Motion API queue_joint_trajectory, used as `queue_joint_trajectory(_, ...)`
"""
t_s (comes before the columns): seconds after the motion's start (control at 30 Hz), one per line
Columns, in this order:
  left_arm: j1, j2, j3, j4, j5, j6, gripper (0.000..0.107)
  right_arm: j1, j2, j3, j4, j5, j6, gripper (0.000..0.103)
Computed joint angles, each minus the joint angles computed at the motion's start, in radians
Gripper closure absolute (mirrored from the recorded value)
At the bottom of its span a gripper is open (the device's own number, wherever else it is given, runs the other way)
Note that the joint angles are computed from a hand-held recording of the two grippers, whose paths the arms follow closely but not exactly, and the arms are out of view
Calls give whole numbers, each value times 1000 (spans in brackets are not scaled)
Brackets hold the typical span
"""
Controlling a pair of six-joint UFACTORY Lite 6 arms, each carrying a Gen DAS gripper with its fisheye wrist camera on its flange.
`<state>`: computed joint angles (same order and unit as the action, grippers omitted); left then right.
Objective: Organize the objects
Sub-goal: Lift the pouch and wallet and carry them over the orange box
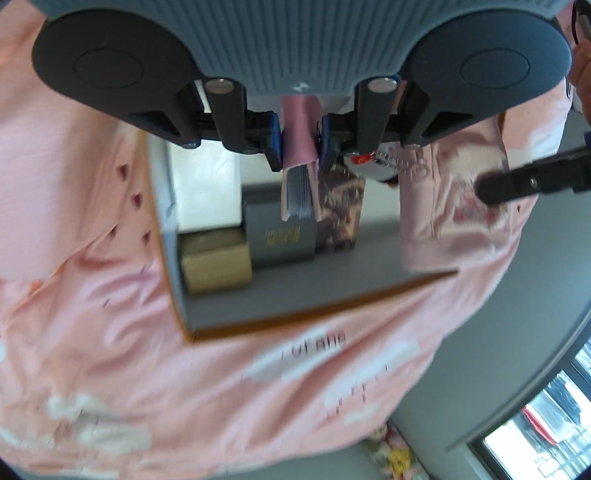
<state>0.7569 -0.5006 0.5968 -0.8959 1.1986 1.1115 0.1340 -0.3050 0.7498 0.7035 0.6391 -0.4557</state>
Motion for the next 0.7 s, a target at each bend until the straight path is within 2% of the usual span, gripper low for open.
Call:
queue_joint_trajectory(0.17,-48,63,3,-15,-59,4,86,19,161,44,75,6,-61,81)
queue_joint_trajectory(0.43,-83,143,13,-24,-102,11,86,9,294,95,131,42,-92,81)
queue_joint_trajectory(0.6,-93,167,13,-23,-111,13,86,82,271,98,-57,-21,33,75)
queue_joint_trajectory(0.7,-90,176,13,-24,-107,16,86,130,251,110,-212,-37,139,68)
